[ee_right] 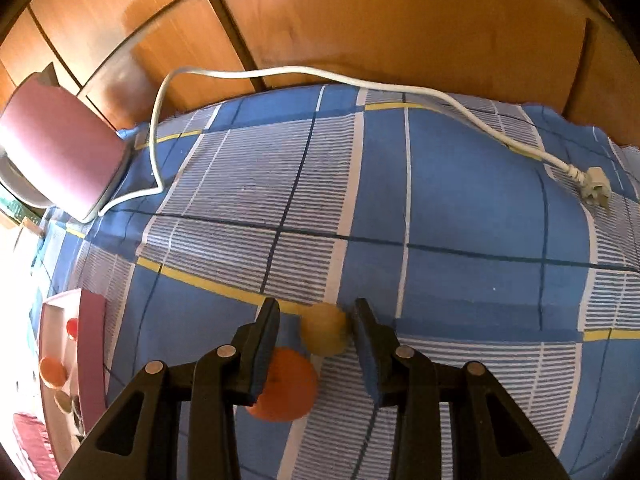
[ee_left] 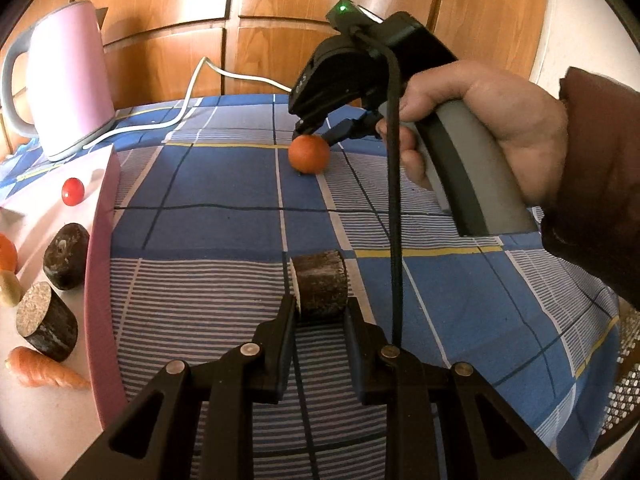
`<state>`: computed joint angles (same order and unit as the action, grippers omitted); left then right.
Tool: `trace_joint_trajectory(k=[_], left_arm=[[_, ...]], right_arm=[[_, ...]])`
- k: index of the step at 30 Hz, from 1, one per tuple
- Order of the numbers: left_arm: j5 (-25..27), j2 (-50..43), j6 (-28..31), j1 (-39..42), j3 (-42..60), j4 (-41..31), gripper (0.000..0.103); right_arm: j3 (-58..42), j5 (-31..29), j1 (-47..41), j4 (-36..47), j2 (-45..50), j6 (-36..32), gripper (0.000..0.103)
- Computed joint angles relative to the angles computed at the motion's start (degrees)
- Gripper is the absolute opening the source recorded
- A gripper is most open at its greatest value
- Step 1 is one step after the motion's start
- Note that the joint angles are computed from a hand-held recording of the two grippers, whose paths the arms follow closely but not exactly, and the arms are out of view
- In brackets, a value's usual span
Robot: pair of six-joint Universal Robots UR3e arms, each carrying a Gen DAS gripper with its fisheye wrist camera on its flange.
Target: Organize fruits
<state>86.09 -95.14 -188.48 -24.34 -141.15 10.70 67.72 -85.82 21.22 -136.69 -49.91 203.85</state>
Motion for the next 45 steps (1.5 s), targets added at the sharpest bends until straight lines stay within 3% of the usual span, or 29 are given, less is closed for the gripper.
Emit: trace_joint_trajectory(k=[4,10,16,21,26,29,45], left_arm=[[0.1,-0.3,-0.1,-0.1,0.2,0.1,0.024],[0.1,-0.1,-0.4,-0.1,0.3,-0.5,0.024],[0.5,0.0,0.1,-0.1,0.8,-1.6,0.024],[1.9,0.3,-0.4,-1.1,2.2,-4.1,0.024],[5.7,0.1,-1.2,-3.7,5.5,-8.6,0.023],[5.4,1.6,-1.6,-3.4,6.2,-11.6,0.023],[4.0,18.6,-2.4,-1.7,5.3,-22.9,0.017]], right_arm=[[4.6,0.4,-0.4,-2.9,-3.1,0.8,0.025],[23.2,0.6,-2.6,-12.1,-17.6,1.1,0.025],[40.4,0.4,-2.9,-12.9,-32.9,-0.4,0.025],[52.4,-3.3,1.3,-11.5,-42.0,0.8,0.026],[58.4,-9.0,6.5,-13.4,-45.3,3.4,0.026],[58.4,-11.6,8.3,-14.2,-44.8,4.8,0.026],[61.4,-12.5,8.7,-19.4,-44.9,8.9,0.026]])
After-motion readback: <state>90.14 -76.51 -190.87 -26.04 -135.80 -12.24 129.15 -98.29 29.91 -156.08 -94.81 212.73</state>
